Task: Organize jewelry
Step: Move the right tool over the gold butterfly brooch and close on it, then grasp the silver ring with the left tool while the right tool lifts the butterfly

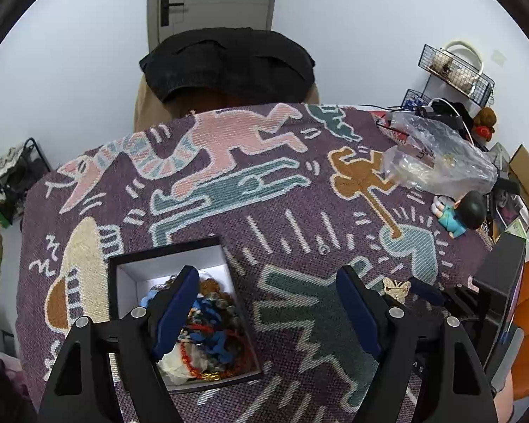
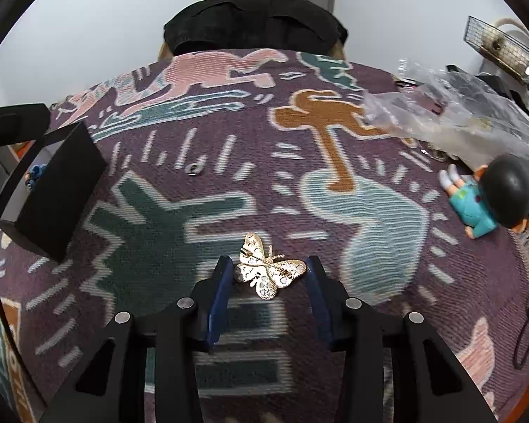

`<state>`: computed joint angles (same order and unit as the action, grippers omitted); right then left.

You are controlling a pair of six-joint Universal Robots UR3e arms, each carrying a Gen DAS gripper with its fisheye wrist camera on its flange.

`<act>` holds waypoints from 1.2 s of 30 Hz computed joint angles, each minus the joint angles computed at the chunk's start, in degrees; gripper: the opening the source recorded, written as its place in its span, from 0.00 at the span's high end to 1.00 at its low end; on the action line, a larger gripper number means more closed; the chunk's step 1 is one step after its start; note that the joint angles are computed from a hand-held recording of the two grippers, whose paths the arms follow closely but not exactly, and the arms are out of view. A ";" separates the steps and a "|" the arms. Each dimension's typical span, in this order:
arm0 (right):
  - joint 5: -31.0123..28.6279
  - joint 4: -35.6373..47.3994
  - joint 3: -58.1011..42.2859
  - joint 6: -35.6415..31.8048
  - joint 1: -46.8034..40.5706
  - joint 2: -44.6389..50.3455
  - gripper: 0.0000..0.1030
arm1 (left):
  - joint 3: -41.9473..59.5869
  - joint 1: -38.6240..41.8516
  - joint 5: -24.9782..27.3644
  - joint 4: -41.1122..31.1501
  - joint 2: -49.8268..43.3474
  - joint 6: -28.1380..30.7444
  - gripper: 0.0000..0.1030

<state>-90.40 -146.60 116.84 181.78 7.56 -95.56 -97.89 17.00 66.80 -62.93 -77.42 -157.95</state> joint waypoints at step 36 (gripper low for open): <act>25.44 9.30 13.38 -9.68 -33.34 -25.23 0.59 | 17.15 -22.42 17.21 4.97 -29.12 -14.73 0.69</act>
<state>-64.96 -137.30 130.22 172.10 -25.78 -120.79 -80.73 -5.42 84.01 -57.96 -106.54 -172.68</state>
